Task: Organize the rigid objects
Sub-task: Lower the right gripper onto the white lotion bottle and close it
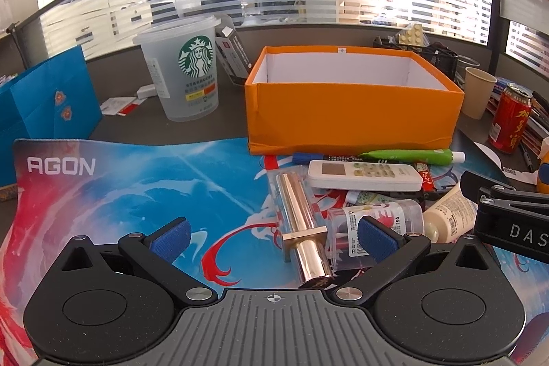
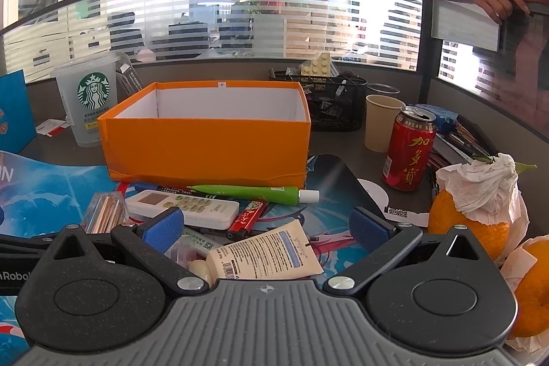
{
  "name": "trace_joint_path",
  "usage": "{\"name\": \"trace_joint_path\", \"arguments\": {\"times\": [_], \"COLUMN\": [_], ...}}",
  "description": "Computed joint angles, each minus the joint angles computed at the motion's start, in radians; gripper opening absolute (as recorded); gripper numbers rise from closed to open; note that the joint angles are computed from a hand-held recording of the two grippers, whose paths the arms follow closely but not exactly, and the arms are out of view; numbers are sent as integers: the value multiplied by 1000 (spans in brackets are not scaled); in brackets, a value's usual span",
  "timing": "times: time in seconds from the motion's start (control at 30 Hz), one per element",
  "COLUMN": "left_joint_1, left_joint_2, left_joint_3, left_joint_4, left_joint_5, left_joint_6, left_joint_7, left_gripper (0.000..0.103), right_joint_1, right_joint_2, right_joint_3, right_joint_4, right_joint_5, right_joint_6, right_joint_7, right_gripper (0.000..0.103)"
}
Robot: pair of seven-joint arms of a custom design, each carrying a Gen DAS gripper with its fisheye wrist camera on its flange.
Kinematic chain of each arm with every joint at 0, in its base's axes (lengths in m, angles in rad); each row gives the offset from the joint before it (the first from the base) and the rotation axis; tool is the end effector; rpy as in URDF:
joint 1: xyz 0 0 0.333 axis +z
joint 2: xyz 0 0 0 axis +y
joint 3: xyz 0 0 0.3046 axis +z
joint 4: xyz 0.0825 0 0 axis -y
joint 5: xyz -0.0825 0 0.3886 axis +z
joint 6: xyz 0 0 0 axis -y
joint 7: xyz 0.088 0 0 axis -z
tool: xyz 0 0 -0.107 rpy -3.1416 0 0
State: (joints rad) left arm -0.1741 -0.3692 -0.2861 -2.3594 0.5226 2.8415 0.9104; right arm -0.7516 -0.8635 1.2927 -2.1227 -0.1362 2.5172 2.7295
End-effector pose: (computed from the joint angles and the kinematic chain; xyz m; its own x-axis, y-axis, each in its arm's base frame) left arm 0.4263 -0.2545 0.5427 -0.2248 -0.9717 -0.0726 -0.5880 0.1947 -0.7851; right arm 0.3964 0.3920 0.5219 -0.3398 -0.9405 -0.0009 -0.4305 0.1564 -0.8889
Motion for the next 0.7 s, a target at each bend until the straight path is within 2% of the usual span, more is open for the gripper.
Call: {"name": "trace_joint_path", "arguments": {"times": [0.17, 0.33, 0.43, 0.57, 0.7], "left_joint_1": [14, 52, 66, 38, 2], "left_joint_2": [19, 40, 59, 83, 91], "left_joint_3": [2, 3, 7, 49, 92], "left_joint_4": [20, 42, 59, 61, 48], "left_joint_5": [7, 41, 62, 29, -42], "left_joint_6": [-7, -15, -24, 8, 49], "left_joint_7": [-5, -47, -66, 14, 135], "left_gripper": [103, 103, 103, 103, 103], "right_joint_1": [4, 43, 74, 144, 234], "right_joint_2": [22, 55, 116, 263, 388], "right_joint_3": [-12, -70, -100, -162, -261], "right_joint_4": [-11, -72, -106, -150, -185], "right_joint_5": [-16, -69, -110, -190, -341], "right_joint_6": [23, 141, 218, 356, 481], "right_joint_7": [-32, -61, -92, -189, -386], "right_gripper": [103, 103, 103, 103, 103]}}
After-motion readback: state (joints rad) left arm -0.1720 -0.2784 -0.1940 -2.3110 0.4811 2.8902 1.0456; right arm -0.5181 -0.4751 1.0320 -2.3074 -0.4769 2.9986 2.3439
